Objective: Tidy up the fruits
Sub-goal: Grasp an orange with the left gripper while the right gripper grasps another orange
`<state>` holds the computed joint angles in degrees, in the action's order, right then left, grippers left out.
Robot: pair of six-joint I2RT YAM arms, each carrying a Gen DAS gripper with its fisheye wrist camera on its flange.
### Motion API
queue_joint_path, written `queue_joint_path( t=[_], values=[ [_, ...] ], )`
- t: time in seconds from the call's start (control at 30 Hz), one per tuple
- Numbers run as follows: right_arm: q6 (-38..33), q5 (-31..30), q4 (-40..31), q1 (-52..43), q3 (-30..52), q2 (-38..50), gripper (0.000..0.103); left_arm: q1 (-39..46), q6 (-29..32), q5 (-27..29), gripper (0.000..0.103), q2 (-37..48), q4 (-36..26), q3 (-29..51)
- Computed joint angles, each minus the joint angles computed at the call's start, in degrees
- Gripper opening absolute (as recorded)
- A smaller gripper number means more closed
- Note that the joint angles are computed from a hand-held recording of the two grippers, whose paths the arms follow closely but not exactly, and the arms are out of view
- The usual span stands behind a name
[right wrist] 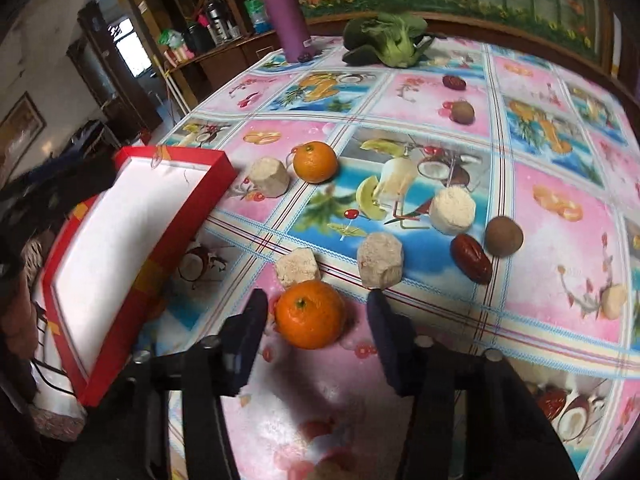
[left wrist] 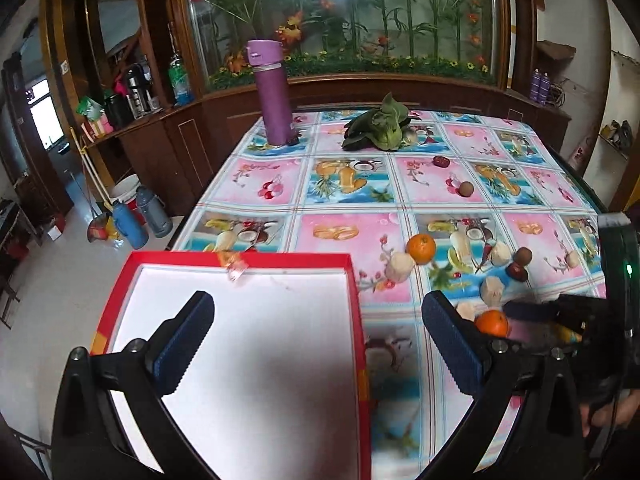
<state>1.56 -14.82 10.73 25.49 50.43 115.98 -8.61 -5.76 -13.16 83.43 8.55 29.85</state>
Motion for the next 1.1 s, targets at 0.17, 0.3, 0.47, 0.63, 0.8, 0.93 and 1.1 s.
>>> queue_joint_path(
  t=[0.17, 0.3, 0.47, 0.63, 0.8, 0.93, 1.1],
  values=[
    [-2.67, -4.35, 1.8, -1.92, -1.59, -0.09, 0.033, -0.84, -1.36, 1.58, 0.103, 6.75, -1.23, 5.3],
    [-2.23, -9.77, 1.93, -5.89, -3.18, -1.55, 0.033, -3.26, -2.29, 0.98, 0.103, 12.52, -2.93, 10.51],
    [1.57, -15.75, 5.67, -11.87, -5.84, -4.12, 0.033, -5.79, -1.76, -0.59, 0.099, 21.4, -6.62, 20.18],
    [4.89, -15.94, 8.37, -14.63, -6.37, -4.65, 0.033, -6.38, 1.07, -0.15, 0.093, 31.62, -13.1, 32.17],
    [5.2, -16.31, 7.59, -14.59, -5.21, -4.14, 0.033, -5.59, 0.91, 3.16, 0.08, 36.62, -16.11, 37.27],
    [5.48, -15.47, 8.91, -14.78, -6.21, -4.45, 0.033, -5.27, 1.13, 5.22, 0.056, 39.39, -17.61, 39.78],
    [5.76, -14.54, 10.45, -14.71, -7.07, -4.73, 0.033, -5.35, 2.0, 6.24, 0.043, 39.69, -15.38, 39.48]
  ],
)
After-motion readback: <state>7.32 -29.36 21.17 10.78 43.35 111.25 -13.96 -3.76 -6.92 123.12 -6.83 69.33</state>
